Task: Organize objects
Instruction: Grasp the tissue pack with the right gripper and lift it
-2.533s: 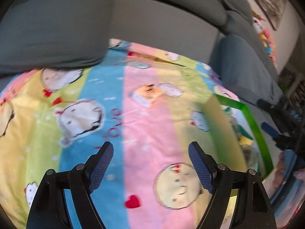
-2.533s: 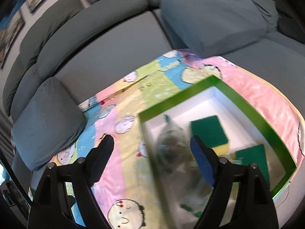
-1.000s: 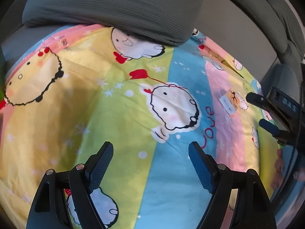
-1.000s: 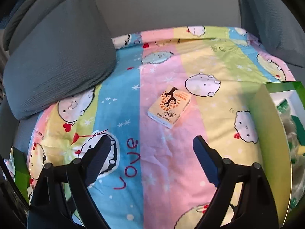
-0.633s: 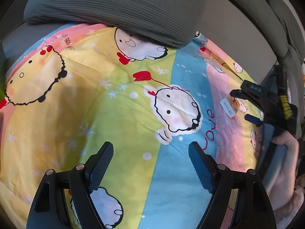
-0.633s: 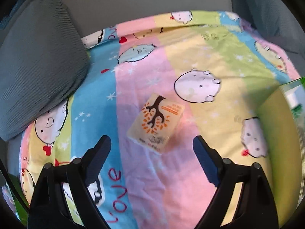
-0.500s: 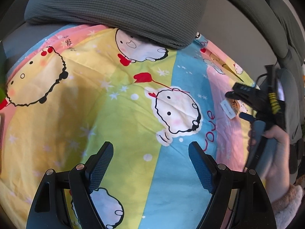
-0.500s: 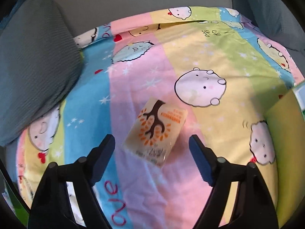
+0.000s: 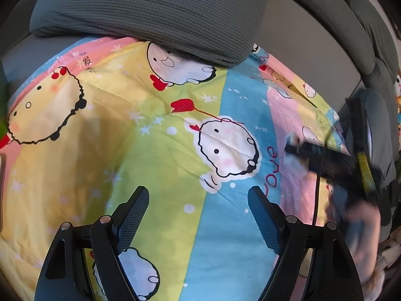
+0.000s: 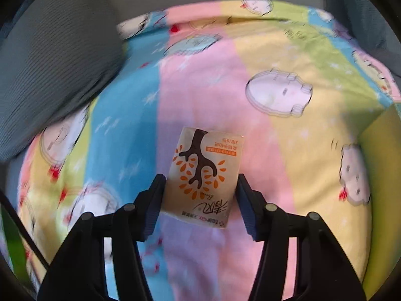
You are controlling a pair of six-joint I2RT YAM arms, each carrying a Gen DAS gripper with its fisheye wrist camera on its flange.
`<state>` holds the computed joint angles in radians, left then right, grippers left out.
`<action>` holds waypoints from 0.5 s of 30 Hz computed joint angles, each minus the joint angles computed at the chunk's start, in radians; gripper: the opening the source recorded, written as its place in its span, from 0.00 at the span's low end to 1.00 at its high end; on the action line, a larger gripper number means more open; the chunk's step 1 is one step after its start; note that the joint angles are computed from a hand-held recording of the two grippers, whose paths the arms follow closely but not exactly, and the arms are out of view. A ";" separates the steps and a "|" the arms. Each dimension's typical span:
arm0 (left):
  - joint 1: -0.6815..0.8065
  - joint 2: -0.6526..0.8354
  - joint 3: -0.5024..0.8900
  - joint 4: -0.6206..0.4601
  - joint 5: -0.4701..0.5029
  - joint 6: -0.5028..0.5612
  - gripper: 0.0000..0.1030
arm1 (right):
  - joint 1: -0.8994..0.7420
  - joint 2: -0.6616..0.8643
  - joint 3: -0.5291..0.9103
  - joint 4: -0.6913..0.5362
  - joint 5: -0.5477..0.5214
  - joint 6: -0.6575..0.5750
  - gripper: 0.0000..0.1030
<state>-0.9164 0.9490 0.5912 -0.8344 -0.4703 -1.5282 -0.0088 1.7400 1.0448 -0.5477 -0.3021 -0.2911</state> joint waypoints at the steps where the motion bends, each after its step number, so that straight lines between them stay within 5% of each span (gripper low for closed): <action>1: 0.000 -0.002 -0.003 0.008 0.003 0.001 0.79 | -0.011 -0.023 -0.017 -0.030 -0.011 -0.050 0.54; 5: 0.009 -0.017 -0.027 0.074 0.032 0.025 0.79 | -0.046 -0.210 -0.173 -0.071 0.026 -0.287 0.55; 8: 0.001 0.000 -0.025 0.108 0.041 0.032 0.79 | -0.144 -0.288 -0.208 -0.195 -0.040 -0.456 0.57; 11: -0.008 0.042 -0.016 0.158 0.068 0.064 0.79 | -0.237 -0.351 -0.220 -0.227 -0.090 -0.480 0.77; 15: -0.011 0.089 -0.009 0.219 0.107 0.101 0.79 | -0.377 -0.318 -0.154 -0.338 -0.252 -0.529 0.77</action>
<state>-0.9274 1.0380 0.5821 -0.6150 -0.3629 -1.4271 -0.3856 1.4215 0.8905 -0.8856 -0.5546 -0.8198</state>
